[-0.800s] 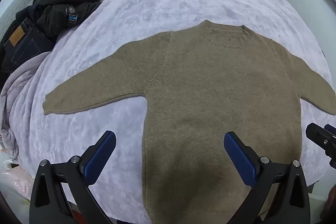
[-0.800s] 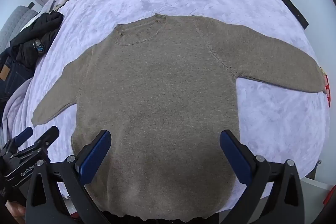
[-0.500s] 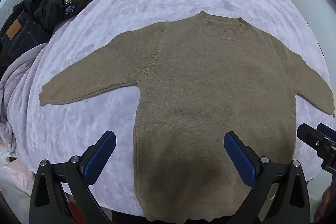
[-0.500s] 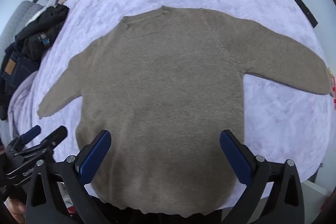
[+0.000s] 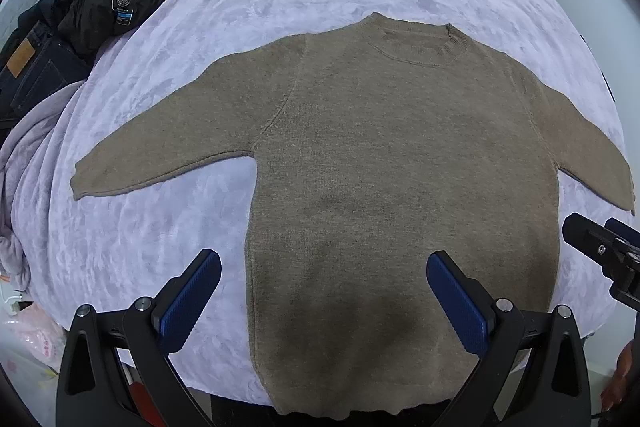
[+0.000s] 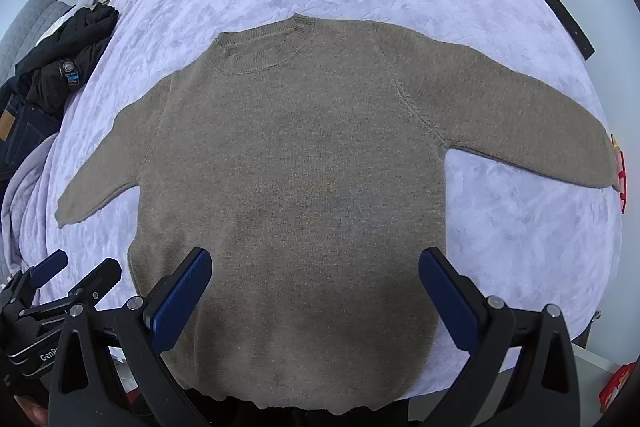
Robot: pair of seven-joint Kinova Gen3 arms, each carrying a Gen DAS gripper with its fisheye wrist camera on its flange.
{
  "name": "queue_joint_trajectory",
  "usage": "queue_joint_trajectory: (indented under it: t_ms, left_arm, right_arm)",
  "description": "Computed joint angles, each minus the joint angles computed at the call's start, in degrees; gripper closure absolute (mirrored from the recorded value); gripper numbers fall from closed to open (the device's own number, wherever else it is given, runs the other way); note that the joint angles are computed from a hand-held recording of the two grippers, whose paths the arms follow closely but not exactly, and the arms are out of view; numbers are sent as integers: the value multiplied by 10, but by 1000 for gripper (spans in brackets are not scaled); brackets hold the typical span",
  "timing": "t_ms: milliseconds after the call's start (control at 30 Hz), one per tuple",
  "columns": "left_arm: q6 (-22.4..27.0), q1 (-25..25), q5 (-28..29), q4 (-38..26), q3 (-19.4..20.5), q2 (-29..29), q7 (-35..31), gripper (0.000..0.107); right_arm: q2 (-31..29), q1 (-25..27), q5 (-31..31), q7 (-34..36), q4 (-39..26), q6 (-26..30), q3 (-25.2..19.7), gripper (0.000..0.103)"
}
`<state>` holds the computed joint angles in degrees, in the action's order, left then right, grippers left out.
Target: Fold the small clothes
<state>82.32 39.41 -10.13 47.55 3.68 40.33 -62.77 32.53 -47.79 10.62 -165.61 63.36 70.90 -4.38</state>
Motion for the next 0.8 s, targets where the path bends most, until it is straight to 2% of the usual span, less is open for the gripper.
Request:
queue_joint_trajectory:
  t_ms: [800]
  left_arm:
    - [3, -6, 5, -2, 0, 3, -2, 4]
  right_arm:
    - [11, 4, -8, 11, -17, 8, 2, 0]
